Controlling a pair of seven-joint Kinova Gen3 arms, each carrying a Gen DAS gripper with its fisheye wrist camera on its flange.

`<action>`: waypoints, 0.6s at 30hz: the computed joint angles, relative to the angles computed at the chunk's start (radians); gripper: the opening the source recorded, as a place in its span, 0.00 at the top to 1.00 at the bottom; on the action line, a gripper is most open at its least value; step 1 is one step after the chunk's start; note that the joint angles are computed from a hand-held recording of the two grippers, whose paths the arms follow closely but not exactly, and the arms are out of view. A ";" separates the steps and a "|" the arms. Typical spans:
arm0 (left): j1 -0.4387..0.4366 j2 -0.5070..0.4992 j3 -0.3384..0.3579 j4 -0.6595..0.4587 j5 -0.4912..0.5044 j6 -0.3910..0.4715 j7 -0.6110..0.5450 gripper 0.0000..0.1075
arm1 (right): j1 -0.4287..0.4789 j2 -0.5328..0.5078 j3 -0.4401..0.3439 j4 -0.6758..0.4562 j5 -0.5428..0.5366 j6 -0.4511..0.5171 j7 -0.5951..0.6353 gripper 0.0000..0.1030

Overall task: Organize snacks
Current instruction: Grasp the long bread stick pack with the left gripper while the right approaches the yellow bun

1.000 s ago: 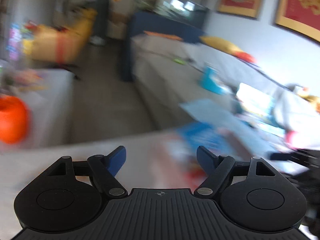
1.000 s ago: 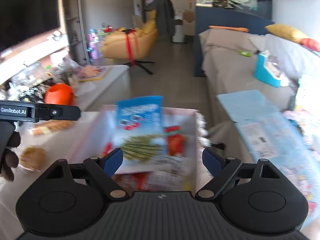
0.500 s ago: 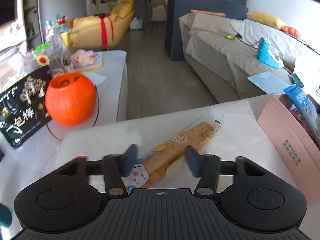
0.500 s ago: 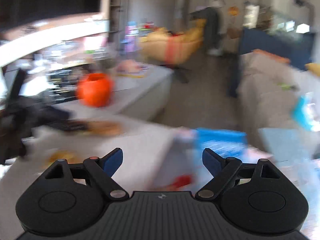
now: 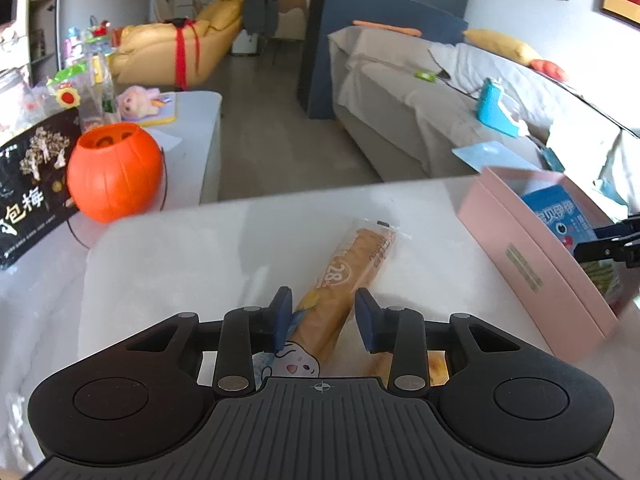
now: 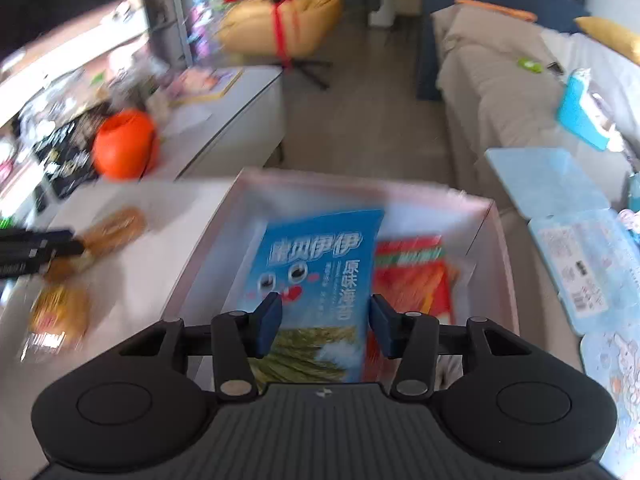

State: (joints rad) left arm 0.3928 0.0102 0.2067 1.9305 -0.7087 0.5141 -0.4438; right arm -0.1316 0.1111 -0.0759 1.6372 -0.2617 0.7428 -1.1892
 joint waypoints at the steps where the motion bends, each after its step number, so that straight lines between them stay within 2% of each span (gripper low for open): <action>1: 0.005 -0.009 0.005 0.007 0.001 0.005 0.008 0.64 | -0.020 -0.022 0.009 0.023 0.025 -0.014 -0.002 0.53; 2: 0.012 -0.020 0.014 0.016 -0.005 0.014 0.027 0.65 | -0.041 -0.047 0.018 0.052 0.052 -0.044 -0.010 0.50; 4: 0.018 -0.040 0.034 0.030 0.003 0.032 0.052 0.66 | -0.027 -0.109 -0.016 0.115 0.057 -0.126 0.022 0.42; 6: 0.024 -0.058 0.059 0.035 0.017 0.067 0.066 0.67 | -0.016 -0.175 -0.043 0.179 -0.003 -0.196 0.102 0.33; 7: 0.029 -0.063 0.075 0.030 0.019 0.100 0.073 0.67 | -0.035 -0.196 -0.029 0.193 -0.043 -0.210 0.143 0.28; 9: 0.040 -0.070 0.104 0.018 0.015 0.169 0.093 0.67 | -0.119 -0.214 0.031 0.193 -0.125 -0.188 0.197 0.23; 11: 0.053 -0.081 0.124 0.011 0.023 0.227 0.112 0.67 | -0.211 -0.198 0.103 0.163 -0.206 -0.112 0.246 0.21; 13: 0.062 -0.093 0.142 0.011 0.027 0.271 0.131 0.67 | -0.257 -0.160 0.123 0.134 -0.275 -0.041 0.295 0.19; 15: 0.072 -0.101 0.162 0.008 0.022 0.321 0.147 0.67 | -0.254 -0.125 0.069 0.126 -0.282 -0.018 0.303 0.17; 18: 0.088 -0.102 0.188 0.001 0.002 0.402 0.195 0.67 | -0.247 -0.069 -0.051 0.129 -0.183 -0.066 0.227 0.17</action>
